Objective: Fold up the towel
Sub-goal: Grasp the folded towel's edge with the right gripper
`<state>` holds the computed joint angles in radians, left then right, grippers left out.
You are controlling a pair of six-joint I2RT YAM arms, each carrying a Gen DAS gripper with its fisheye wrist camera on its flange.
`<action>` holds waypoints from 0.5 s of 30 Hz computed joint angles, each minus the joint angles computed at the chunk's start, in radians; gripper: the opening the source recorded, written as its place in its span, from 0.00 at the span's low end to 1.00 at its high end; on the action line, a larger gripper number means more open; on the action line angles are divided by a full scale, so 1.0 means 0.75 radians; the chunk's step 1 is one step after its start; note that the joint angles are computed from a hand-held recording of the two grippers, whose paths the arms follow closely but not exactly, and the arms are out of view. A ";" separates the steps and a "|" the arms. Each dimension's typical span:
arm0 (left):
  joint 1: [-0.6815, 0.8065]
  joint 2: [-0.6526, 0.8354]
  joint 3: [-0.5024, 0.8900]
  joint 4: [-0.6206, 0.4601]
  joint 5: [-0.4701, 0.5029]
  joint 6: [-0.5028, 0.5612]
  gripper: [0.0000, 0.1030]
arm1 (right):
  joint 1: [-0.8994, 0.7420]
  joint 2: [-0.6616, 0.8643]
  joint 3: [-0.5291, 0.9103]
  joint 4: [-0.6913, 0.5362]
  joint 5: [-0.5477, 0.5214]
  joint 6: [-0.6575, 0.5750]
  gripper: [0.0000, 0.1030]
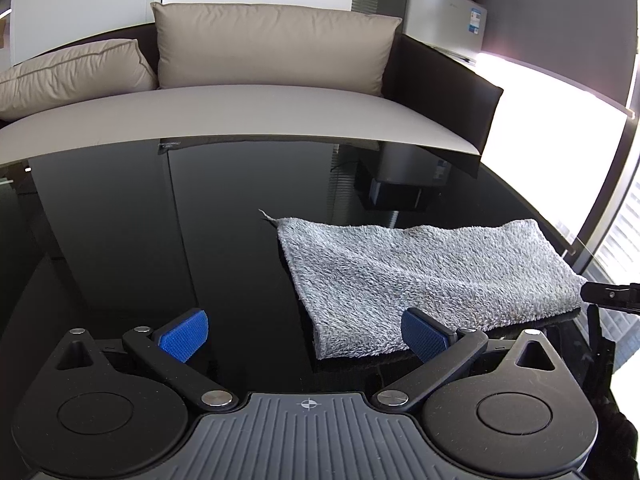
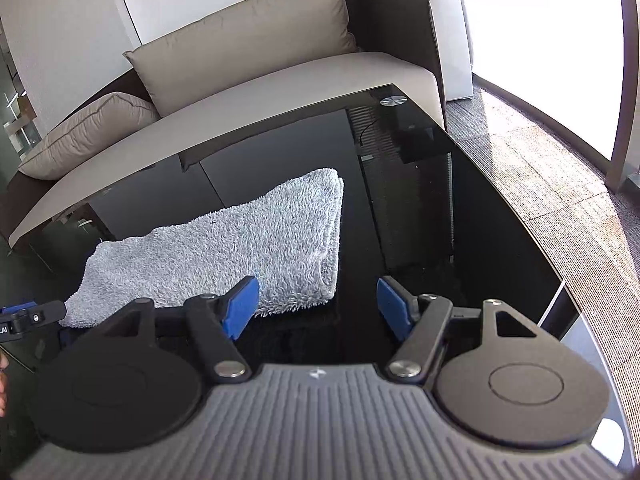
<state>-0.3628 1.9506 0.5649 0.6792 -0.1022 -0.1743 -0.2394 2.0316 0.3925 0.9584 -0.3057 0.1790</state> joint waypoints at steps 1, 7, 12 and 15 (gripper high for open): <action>-0.002 0.003 0.001 0.001 -0.001 -0.001 0.99 | 0.001 0.001 0.000 0.003 -0.006 0.005 0.60; -0.018 0.021 0.010 0.001 -0.009 0.001 0.99 | 0.000 0.010 0.011 -0.006 -0.012 0.058 0.38; -0.019 0.028 0.015 0.004 -0.012 0.002 0.98 | -0.013 0.013 0.031 -0.043 -0.030 0.112 0.23; -0.022 0.033 0.021 -0.004 -0.014 0.009 0.94 | -0.018 0.009 0.039 -0.065 -0.031 0.140 0.17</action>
<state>-0.3795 1.9751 0.5808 0.6762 -0.1128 -0.1674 -0.2527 2.0385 0.4219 0.9095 -0.3293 0.2839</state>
